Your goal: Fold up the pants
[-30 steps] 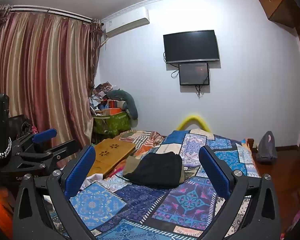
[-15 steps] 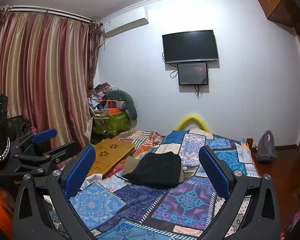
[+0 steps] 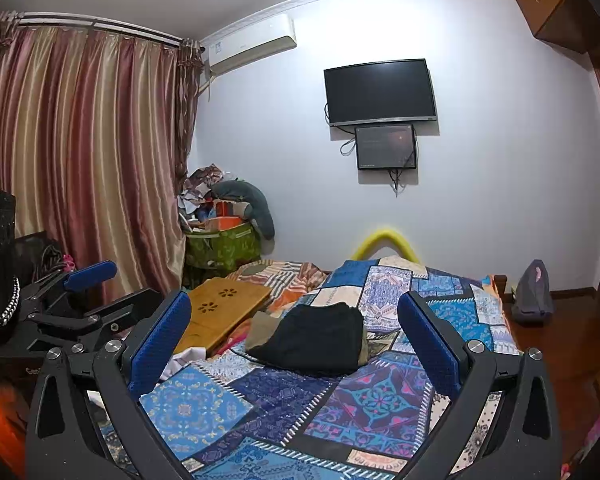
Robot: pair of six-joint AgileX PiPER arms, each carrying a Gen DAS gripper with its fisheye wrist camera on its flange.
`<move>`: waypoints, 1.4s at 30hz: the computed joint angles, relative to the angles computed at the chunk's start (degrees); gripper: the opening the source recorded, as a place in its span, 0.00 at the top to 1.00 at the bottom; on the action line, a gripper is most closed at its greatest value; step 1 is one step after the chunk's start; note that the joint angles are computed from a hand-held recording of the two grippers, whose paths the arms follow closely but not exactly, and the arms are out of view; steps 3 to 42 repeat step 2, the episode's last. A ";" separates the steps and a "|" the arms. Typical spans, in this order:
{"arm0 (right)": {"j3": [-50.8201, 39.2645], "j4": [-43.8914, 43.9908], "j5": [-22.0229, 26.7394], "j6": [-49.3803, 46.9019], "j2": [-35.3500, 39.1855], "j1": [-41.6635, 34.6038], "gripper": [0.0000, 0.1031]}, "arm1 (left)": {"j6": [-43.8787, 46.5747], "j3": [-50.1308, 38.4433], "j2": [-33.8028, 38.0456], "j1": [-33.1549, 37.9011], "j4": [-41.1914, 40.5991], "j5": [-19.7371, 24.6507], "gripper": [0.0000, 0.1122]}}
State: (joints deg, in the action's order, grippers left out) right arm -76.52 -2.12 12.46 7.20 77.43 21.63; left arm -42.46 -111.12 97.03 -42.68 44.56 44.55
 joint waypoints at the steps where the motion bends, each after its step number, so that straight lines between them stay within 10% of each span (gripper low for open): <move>1: 0.02 0.46 -0.01 -0.44 0.00 -0.10 0.00 | 0.05 -0.04 0.02 0.00 -0.01 0.04 0.09; 42: 0.01 0.51 0.00 -0.50 -0.02 -0.08 0.00 | 0.08 -0.05 0.03 -0.01 -0.05 0.06 0.09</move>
